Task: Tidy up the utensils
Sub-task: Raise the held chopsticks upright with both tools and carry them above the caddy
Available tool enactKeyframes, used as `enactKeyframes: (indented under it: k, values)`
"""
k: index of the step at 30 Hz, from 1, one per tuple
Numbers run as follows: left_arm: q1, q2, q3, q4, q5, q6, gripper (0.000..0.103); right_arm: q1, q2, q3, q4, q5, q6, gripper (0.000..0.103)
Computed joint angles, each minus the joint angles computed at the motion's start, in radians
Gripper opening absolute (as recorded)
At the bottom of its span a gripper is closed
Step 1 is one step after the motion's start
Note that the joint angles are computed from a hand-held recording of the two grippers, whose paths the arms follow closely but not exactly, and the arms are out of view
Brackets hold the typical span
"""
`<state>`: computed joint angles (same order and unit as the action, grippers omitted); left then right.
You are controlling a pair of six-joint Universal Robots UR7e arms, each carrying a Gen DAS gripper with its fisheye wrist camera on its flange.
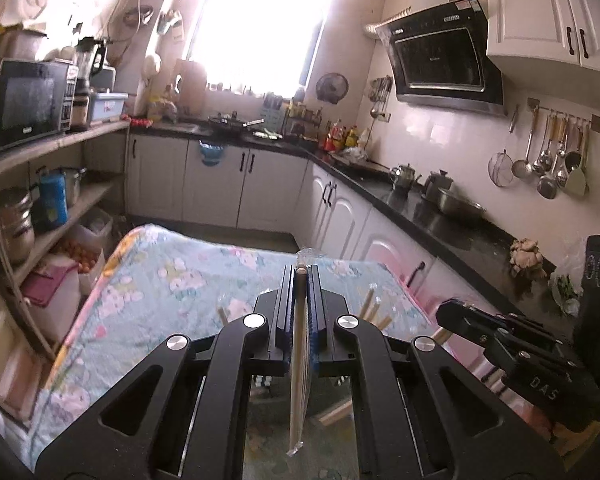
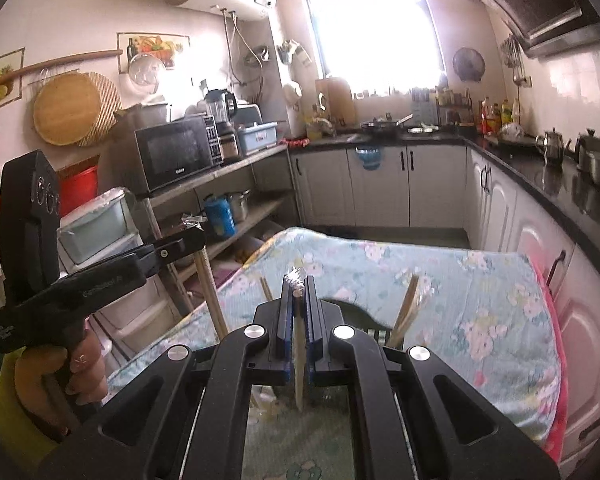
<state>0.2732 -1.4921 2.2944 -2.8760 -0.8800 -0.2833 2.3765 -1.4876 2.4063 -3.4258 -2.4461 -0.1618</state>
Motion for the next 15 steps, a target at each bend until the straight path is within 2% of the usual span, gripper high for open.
enactKeyframes:
  k: [15]
  values:
    - [0.019,0.124,-0.057,-0.213,0.105,0.124,0.001,-0.026,0.057,-0.08,-0.142,0.001,-0.141,0.005]
